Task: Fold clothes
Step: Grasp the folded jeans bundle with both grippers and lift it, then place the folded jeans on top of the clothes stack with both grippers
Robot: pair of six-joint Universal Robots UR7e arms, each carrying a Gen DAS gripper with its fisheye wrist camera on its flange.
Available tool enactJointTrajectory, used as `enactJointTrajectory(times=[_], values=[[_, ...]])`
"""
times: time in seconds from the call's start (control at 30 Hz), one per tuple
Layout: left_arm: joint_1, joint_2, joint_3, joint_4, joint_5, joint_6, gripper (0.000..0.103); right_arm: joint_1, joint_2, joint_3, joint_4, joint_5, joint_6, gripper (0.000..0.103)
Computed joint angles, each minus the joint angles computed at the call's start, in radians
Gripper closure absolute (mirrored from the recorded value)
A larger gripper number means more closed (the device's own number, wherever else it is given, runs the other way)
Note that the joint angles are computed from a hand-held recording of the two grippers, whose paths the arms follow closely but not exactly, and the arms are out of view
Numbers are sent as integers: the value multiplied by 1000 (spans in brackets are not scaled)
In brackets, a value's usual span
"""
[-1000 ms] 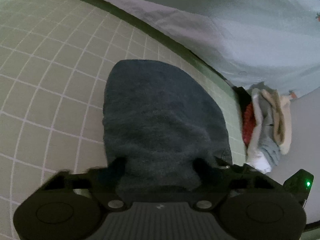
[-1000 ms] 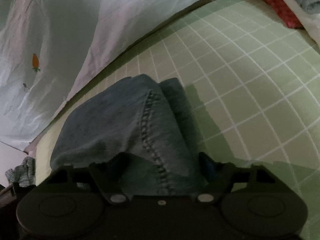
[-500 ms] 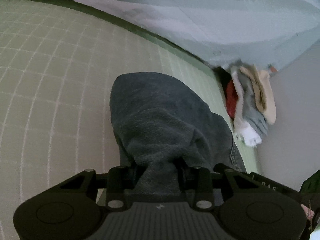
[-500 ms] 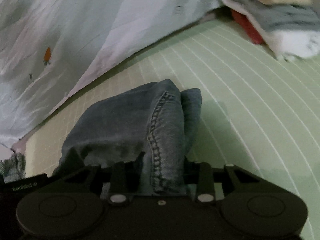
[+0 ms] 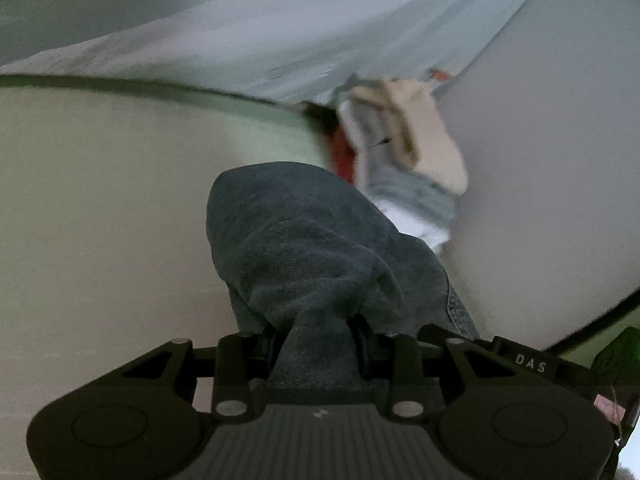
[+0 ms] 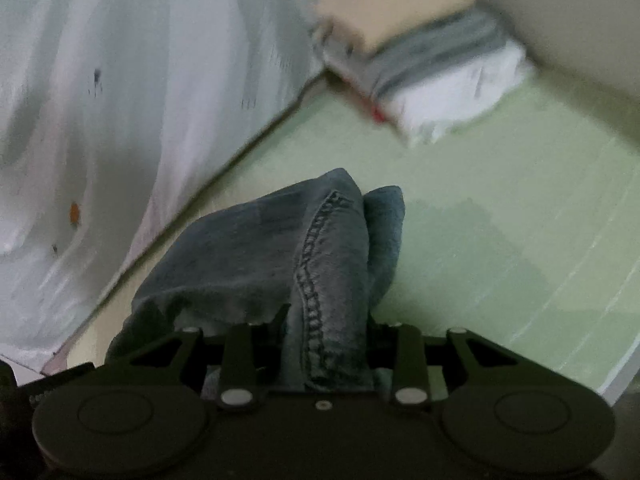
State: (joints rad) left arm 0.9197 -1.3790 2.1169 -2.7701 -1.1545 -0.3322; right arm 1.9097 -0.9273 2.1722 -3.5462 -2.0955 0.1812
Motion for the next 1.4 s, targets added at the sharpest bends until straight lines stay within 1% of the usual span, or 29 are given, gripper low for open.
enactJointTrajectory(times=[0.1, 0.2, 0.27, 0.37, 0.5, 0.57, 0.6, 0.63, 0.67, 0.7, 0.73, 0.77, 0.83, 0.87, 0.9, 0.93, 0.97, 1.03, 1.1, 1.13, 1.2, 1.27, 1.3, 1.33, 1.4], values=[[-36, 112, -63, -93, 5, -24, 67, -62, -101, -5, 18, 72, -94, 70], [-47, 239, -161, -185, -13, -1, 67, -114, -169, -54, 43, 138, -219, 70], [-52, 319, -237, -230, -20, 23, 67, -139, -190, -115, 68, 176, -288, 70], [-48, 446, -396, -262, -45, 82, 67, -173, -203, -225, 105, 231, -403, 70], [-23, 615, -666, -254, -94, 183, 67, -194, -130, -448, 132, 283, -563, 70], [-5, 705, -813, -241, -115, 240, 65, -199, -80, -561, 132, 308, -636, 70], [5, 752, -891, -226, -123, 262, 62, -202, -50, -613, 128, 308, -659, 70], [14, 798, -967, -197, -105, 264, 55, -208, -7, -678, 125, 301, -677, 68], [18, 838, -1027, -169, -56, 245, 50, -215, 37, -747, 123, 294, -694, 57], [23, 878, -1088, -140, -8, 225, 48, -219, 87, -821, 134, 259, -712, 52], [30, 894, -1107, -123, 24, 205, 45, -222, 146, -903, 159, 194, -731, 49], [37, 908, -1120, -109, 51, 188, 43, -224, 198, -973, 178, 134, -749, 49], [49, 908, -1105, -84, 74, 196, 41, -231, 266, -1041, 197, 51, -757, 49], [54, 902, -1086, -83, 84, 208, 34, -235, 284, -1048, 189, 32, -749, 50], [55, 888, -1054, -102, 91, 224, 29, -239, 286, -1030, 161, 32, -734, 49], [56, 874, -1021, -123, 98, 239, 22, -244, 288, -1013, 133, 33, -719, 45], [56, 860, -998, -124, 105, 243, 22, -248, 291, -997, 106, 33, -704, 35], [53, 832, -946, -149, 126, 251, 22, -251, 268, -940, 70, 22, -639, 23], [53, 837, -949, -154, 151, 283, 21, -257, 217, -855, 58, 39, -559, 22], [51, 819, -915, -162, 162, 299, 21, -259, 194, -817, 51, 44, -547, 22], [43, 785, -849, -173, 189, 326, 20, -252, 162, -765, 45, 12, -570, 21], [27, 732, -755, -190, 209, 328, 19, -243, 120, -692, 42, -12, -590, 20], [22, 710, -721, -191, 205, 324, 19, -239, 97, -652, 41, -20, -598, 20], [16, 690, -689, -190, 200, 319, 19, -239, 77, -606, 32, -11, -603, 19], [-5, 646, -612, -214, 193, 321, 14, -244, 30, -502, -1, 33, -598, 15]])
